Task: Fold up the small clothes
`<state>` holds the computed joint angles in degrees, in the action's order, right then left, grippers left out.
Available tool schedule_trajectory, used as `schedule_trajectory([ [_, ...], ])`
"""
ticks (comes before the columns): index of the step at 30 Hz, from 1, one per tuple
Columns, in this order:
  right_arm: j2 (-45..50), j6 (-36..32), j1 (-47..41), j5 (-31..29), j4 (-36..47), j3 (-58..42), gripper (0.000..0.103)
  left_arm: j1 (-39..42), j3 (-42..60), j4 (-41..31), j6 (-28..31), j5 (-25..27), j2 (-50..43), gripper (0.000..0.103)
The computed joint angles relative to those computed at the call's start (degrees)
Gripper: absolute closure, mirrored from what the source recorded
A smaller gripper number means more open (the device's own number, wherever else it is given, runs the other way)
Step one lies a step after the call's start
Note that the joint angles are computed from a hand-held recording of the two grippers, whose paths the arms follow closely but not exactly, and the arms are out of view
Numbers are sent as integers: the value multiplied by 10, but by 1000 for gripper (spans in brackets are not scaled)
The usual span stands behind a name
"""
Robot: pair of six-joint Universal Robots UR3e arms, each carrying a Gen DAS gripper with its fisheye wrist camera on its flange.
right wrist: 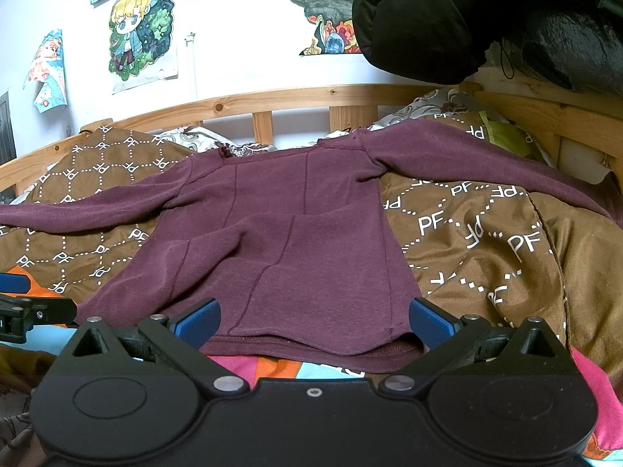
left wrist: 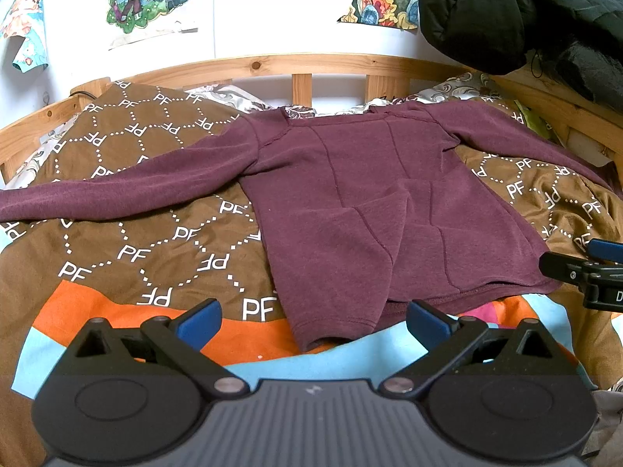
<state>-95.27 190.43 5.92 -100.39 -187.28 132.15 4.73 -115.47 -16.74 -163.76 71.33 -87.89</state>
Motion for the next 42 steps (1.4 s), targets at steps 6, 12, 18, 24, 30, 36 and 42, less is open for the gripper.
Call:
schedule_trajectory([
  [6, -1, 0, 0, 0, 2, 0, 0, 0, 1, -1, 0, 0, 0, 1],
  [12, -3, 1, 0, 0, 5, -1, 0, 0, 1, -2, 0, 1, 0, 1],
  [18, 6, 4, 8, -7, -8, 3, 0, -7, 2, 5, -4, 6, -7, 1],
  [24, 10, 7, 9, -14, -3, -3, 0, -9, -7, 20, -4, 16, -12, 1],
  [30, 4, 27, 17, -50, 32, -17, 0, -27, 43, 5, -20, 60, -40, 1],
  [36, -7, 66, 20, -100, 113, -47, 0, -37, 124, -47, -37, 87, -82, 1],
  [42, -15, 82, 11, -114, 145, -58, 0, -45, 238, -147, -40, 96, -131, 1],
])
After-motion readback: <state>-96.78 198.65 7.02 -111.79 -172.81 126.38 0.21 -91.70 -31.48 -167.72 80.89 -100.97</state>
